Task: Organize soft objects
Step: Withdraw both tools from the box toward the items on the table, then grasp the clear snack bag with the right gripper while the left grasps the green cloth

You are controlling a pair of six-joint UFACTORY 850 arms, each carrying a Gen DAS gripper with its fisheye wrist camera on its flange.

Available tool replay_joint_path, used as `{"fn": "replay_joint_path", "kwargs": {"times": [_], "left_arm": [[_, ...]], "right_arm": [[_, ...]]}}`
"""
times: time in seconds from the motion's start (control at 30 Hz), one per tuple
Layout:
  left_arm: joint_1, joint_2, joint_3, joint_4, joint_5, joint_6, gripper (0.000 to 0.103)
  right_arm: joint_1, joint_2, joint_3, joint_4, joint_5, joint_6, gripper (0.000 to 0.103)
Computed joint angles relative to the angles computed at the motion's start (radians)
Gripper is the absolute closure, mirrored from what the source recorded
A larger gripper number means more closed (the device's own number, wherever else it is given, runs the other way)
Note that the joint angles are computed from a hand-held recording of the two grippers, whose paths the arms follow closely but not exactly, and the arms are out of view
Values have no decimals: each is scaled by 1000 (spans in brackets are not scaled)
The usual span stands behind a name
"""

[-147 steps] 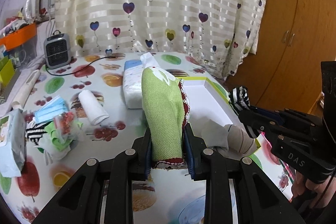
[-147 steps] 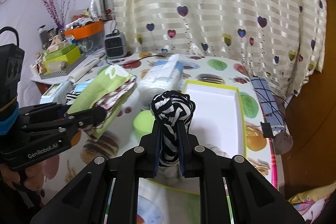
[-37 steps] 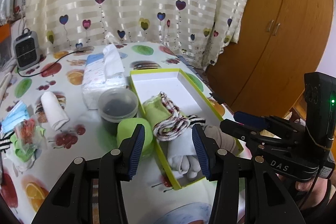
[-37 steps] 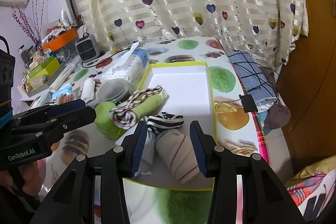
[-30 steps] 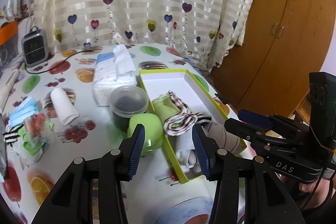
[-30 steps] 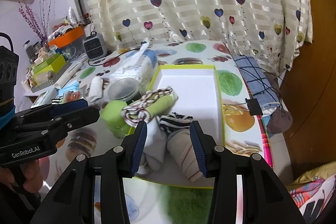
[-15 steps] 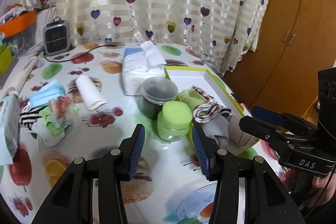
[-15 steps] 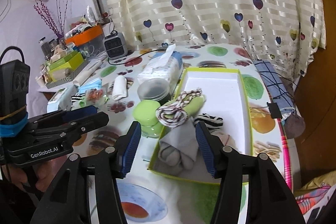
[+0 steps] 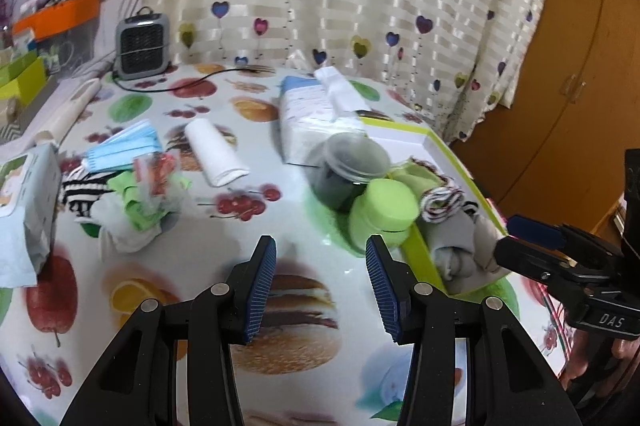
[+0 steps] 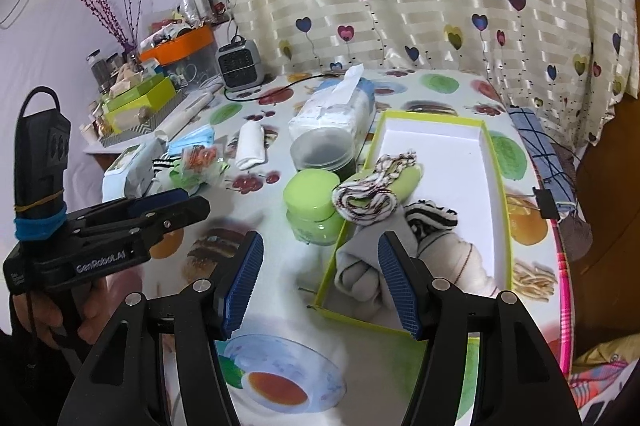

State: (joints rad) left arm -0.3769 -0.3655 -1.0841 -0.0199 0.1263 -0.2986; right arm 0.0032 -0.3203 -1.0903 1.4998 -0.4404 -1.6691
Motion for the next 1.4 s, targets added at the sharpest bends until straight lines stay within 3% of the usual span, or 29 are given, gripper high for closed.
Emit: {"fn": "replay_joint_path", "kwargs": {"times": [0.33, 0.5, 0.9, 1.13, 1.4], "left_arm": [[49, 12, 32, -581, 18, 536, 57], [87, 21, 46, -763, 49, 695, 55], [157, -20, 14, -847, 44, 769, 51], [170, -46, -9, -661, 35, 577, 51], [179, -28, 21, -612, 53, 510, 51]], "right_arm": [[11, -12, -15, -29, -14, 23, 42], [24, -16, -22, -37, -9, 22, 42], [93, -48, -78, -91, 2, 36, 42], [124, -78, -119, -146, 17, 82, 42], [170, -143, -216, -188, -7, 149, 42]]}}
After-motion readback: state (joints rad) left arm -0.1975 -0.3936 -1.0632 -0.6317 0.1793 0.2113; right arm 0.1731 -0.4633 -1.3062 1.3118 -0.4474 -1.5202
